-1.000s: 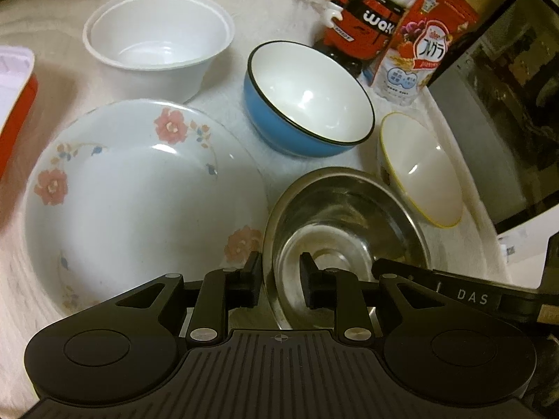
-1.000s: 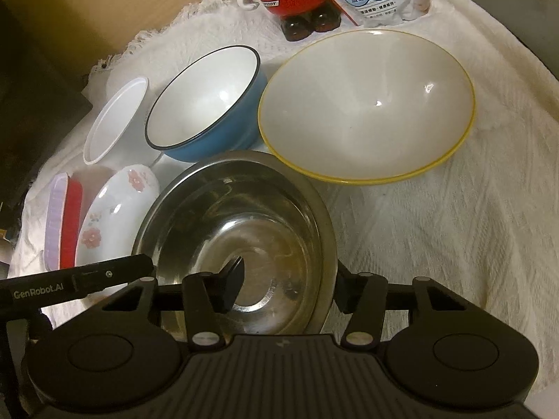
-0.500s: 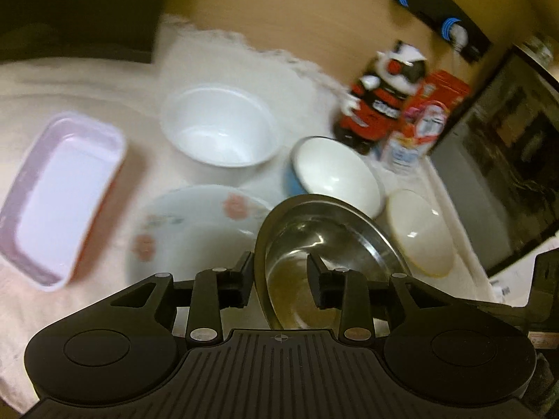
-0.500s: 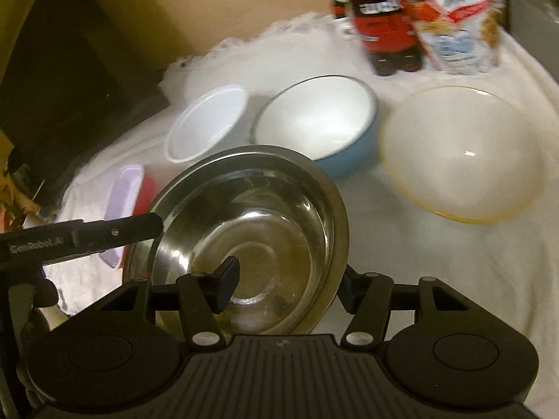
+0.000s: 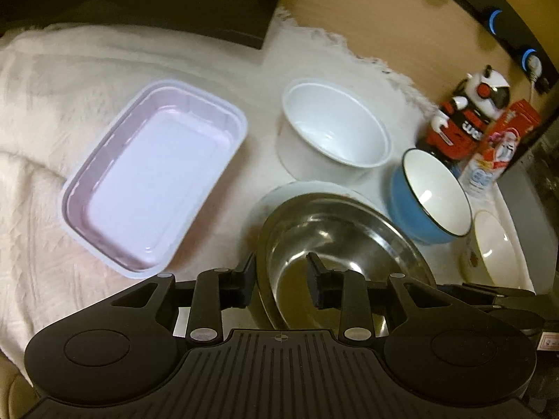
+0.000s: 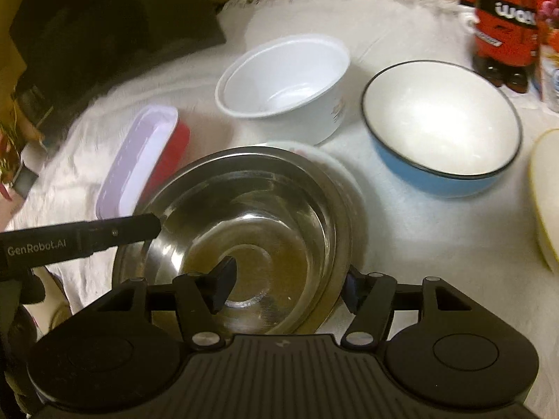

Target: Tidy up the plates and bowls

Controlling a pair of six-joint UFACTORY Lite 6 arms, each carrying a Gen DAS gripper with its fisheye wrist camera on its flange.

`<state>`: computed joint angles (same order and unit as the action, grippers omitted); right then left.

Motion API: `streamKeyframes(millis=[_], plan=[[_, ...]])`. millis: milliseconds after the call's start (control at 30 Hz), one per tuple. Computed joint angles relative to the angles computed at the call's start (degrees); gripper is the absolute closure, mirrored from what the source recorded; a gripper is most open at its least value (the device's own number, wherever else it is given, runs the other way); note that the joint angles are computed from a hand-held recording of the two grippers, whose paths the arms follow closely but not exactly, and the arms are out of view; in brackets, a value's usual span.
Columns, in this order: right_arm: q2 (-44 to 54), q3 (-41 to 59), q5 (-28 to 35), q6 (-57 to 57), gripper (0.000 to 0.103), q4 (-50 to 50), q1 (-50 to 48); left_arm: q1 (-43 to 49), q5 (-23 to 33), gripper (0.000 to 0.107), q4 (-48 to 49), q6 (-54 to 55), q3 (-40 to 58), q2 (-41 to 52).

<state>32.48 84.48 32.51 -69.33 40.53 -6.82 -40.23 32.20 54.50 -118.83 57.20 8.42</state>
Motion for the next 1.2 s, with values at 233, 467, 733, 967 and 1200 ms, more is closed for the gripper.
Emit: streamKeyframes(millis=[233, 467, 733, 967, 1200], plan=[[-1.0, -1.8, -3.9, -2.1, 0.039, 0.2, 2.7, 0.0, 0.9, 0.077, 3.7, -5.1, -3.4, -1.8], [-0.9, -0.2, -1.2, -7.4, 0.021, 5.2, -0.7, -0.1, 4.9, 0.077, 4.5, -8.3, -7.3, -6.6], [8.1, 9.0, -1.8, 5.5, 0.017, -3.0, 0.7, 3.8, -4.6, 0.077, 9.6, -18.0, -11.9, -7.0], [13.5, 16.3, -1.0, 11.8, 0.017, -7.3, 0.6, 5.6, -9.4, 0.077, 12.5, -15.7, -10.3, -5.4], [15.4, 19.4, 5.1, 10.6, 0.017, -7.0, 0.5, 8.8, -12.7, 0.074, 3.6, -3.5, -5.4, 2.2]])
